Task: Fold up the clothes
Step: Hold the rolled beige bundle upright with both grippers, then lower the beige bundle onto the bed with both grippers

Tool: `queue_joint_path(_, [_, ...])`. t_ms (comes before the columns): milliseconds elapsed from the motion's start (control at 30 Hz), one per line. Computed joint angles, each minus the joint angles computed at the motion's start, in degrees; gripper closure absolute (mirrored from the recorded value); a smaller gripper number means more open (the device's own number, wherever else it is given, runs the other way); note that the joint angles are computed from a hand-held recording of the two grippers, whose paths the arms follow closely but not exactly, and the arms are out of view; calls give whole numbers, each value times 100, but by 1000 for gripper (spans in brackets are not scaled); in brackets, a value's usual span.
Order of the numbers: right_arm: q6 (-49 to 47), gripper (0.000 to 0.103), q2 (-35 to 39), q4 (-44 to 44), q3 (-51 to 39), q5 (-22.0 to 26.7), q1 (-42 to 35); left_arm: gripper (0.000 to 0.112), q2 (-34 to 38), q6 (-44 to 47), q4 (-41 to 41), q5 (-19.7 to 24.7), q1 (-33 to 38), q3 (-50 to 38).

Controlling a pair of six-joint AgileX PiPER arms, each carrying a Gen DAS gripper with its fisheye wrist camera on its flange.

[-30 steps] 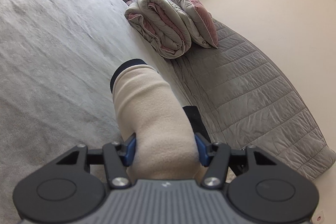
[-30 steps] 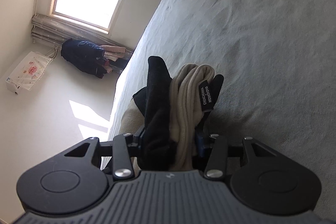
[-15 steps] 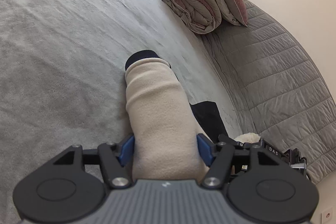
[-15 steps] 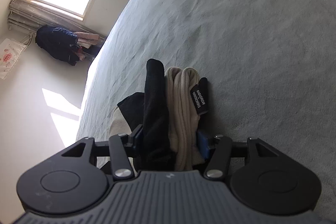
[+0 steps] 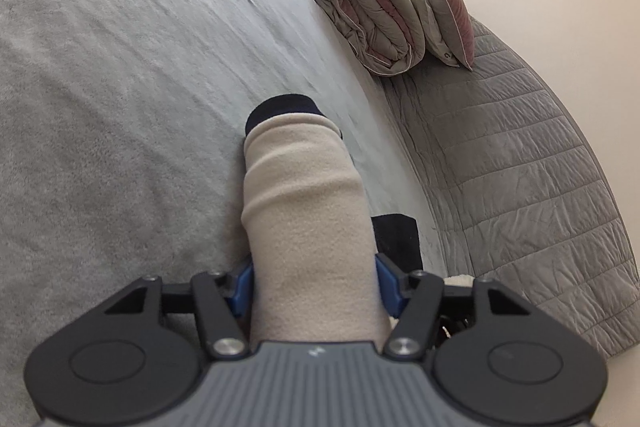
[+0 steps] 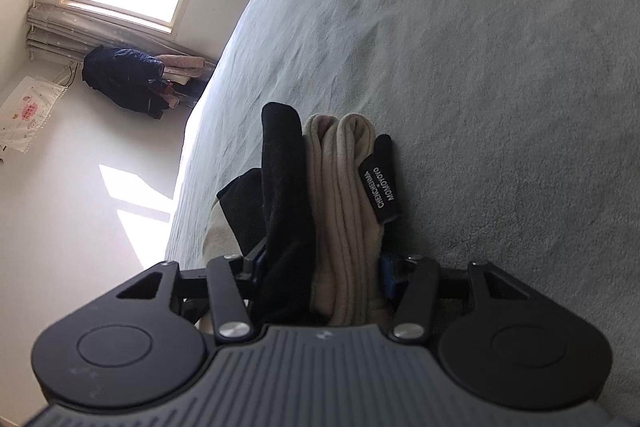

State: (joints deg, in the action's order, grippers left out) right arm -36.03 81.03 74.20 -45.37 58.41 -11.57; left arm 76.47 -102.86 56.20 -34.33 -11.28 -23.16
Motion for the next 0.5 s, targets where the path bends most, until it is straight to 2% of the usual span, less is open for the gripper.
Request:
queue_joint_path(233, [350,57,-166,-77,-427,275,-53,60,-428,-387,253,166,-108,-128])
queue_joint_path(367, [675,57,-268,-135,-680,85,193,60,-790,-563,406,400,-210,-193])
queue_joint_path(500, [803,57,-263,-32,-911,-216,531,60,-1057,-729,597,426,-127,-212])
